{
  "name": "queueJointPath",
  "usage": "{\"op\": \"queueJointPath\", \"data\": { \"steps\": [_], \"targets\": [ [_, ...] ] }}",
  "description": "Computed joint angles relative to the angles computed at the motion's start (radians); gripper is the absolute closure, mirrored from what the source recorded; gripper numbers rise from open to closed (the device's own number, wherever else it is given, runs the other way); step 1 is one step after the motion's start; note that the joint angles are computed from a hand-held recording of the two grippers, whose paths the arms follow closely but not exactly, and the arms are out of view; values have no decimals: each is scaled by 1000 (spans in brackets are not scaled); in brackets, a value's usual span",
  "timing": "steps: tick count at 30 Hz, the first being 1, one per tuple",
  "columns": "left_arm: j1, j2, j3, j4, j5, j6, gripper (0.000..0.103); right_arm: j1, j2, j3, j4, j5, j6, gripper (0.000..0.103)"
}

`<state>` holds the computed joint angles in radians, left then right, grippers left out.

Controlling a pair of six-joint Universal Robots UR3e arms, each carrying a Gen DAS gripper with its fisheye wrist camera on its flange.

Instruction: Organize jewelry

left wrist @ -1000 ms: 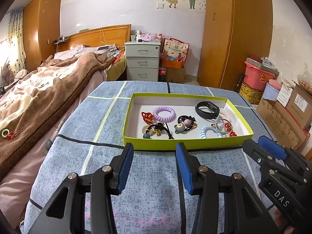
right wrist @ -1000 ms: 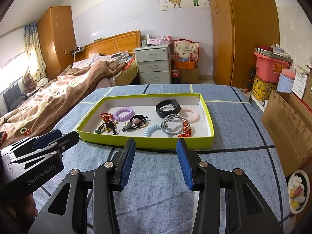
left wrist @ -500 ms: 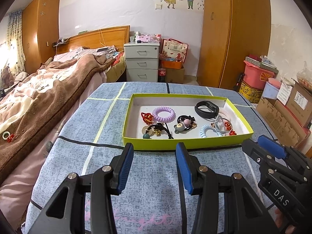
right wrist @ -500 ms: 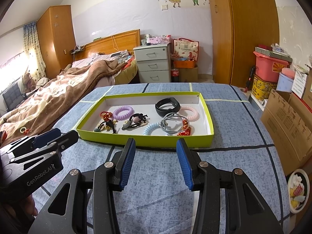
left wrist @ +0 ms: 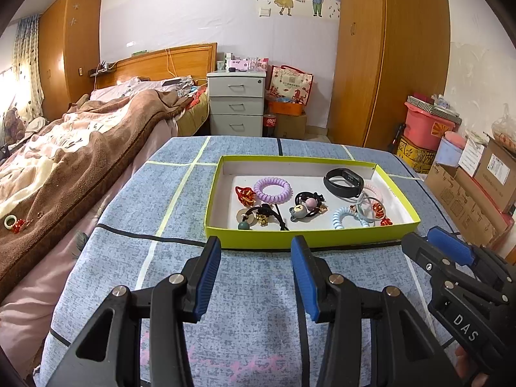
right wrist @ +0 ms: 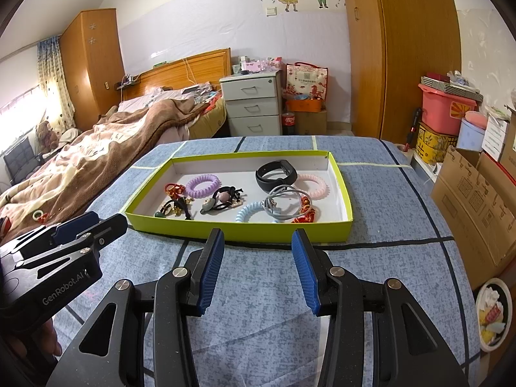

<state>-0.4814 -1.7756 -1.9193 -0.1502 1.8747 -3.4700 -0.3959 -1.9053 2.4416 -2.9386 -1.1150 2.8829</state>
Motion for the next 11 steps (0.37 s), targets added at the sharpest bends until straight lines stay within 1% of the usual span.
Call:
{"op": "queueJointPath", "data": {
  "steps": [2, 5, 7, 10, 11],
  "targets": [
    [4, 2, 2, -6, -9, -3, 56, -2, -5, 4, 3, 2, -2, 58],
    [3, -1, 6, -12, -6, -5, 56, -4, -4, 6, -1, 3, 0, 58],
    [-5, -7, 12, -16, 14, -4, 56, 0, 1, 4, -5, 1, 2, 58],
    [0, -5, 8, -11, 1, -3, 56, 3, 7, 2, -7, -1, 3, 58],
    [-3, -7, 9, -12, 10, -9, 56, 1, 5, 3, -7, 1, 2, 58]
  ]
}}
